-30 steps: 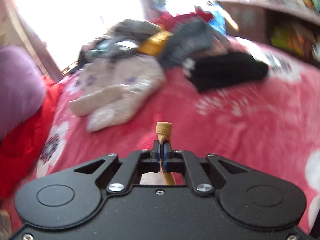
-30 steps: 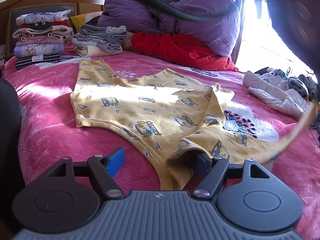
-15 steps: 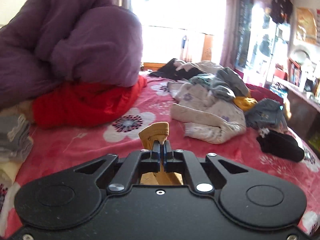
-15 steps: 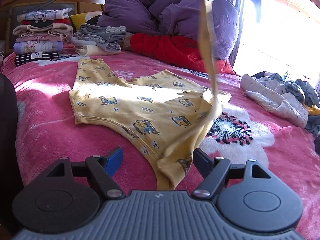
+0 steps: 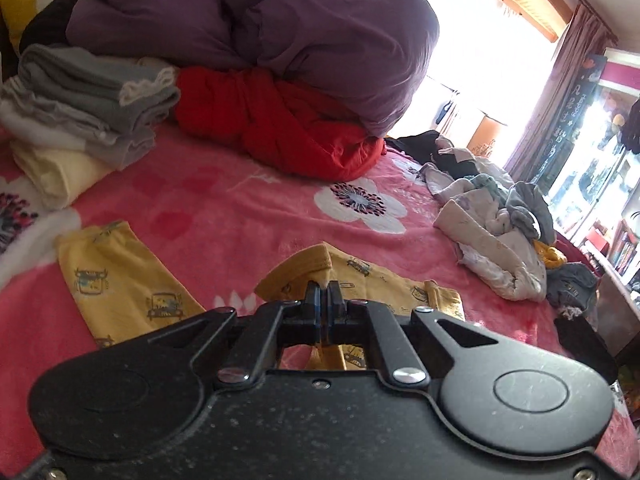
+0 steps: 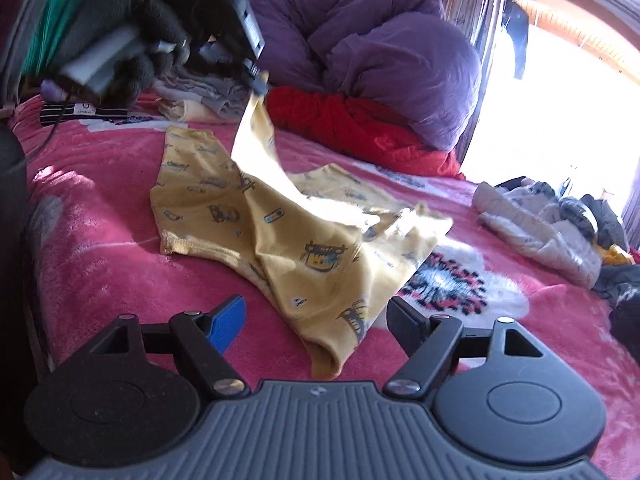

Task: Fold clothes
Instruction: 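Lift the held garment edge with the left tool and fold it over the body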

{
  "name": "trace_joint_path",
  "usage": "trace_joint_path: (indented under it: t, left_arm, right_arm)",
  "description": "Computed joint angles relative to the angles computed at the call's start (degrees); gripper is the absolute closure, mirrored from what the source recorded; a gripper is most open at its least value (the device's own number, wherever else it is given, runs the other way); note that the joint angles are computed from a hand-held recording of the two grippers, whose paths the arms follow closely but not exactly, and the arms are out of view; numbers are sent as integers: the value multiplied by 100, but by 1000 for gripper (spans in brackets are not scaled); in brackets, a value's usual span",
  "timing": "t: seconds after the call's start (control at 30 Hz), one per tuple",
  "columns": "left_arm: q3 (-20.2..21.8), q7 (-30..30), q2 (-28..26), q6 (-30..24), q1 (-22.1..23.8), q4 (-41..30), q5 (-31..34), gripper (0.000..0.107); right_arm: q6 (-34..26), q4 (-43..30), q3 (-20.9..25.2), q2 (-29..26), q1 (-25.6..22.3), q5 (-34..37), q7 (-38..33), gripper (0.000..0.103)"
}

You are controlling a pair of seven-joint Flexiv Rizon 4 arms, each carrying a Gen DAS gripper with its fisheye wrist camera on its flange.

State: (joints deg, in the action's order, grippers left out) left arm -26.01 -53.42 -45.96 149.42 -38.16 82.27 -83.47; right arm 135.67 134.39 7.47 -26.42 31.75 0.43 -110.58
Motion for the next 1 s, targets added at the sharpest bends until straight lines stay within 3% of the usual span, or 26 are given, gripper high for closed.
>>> trace_joint_path:
  t: [0.07,0.13,0.27,0.37,0.5,0.63,0.7,0.83,0.93,1.0]
  left_arm:
    - [96,-548,45,-253,63,315,342,105]
    - [177,-673,29,-371,83,328,417,105]
    - [511,-1617,183,-794,229,690,1289,105]
    - [742,-1990,266,-928,209,827,1652,105]
    - [907,-3165,403,-1092,387,1255,2431,105]
    - [1049,-4006,513,-1184,498,1450,3130,105]
    - [1129,-4341,572,-1173,524,1510,3463,105]
    - [1438,-4080,584,-1148,222,1432,3046,105]
    - [1435,-3823,553,-1241,166,1422,2552,105]
    - [1418,-3722,533,-1302,161,1413,2402,105]
  right_arm:
    - [154,43,106,-15,-186,-300,74,24]
    - [-238,42,166,68,-356,-671,268,18]
    - [-839,104,268,183,-604,-1155,630,27]
    - [-763,202,66,300,-259,-762,339,29]
    - [-495,93,-252,204,327,181,-200,33]
    - [-503,38,132,103,-284,-519,193,33]
    - [-1089,28,335,155,-720,-1269,597,34]
    - [-1204,38,395,187,-890,-1582,901,35]
    - [-876,124,171,197,-531,-1215,563,34]
    - [-669,145,63,178,-309,-943,286,27]
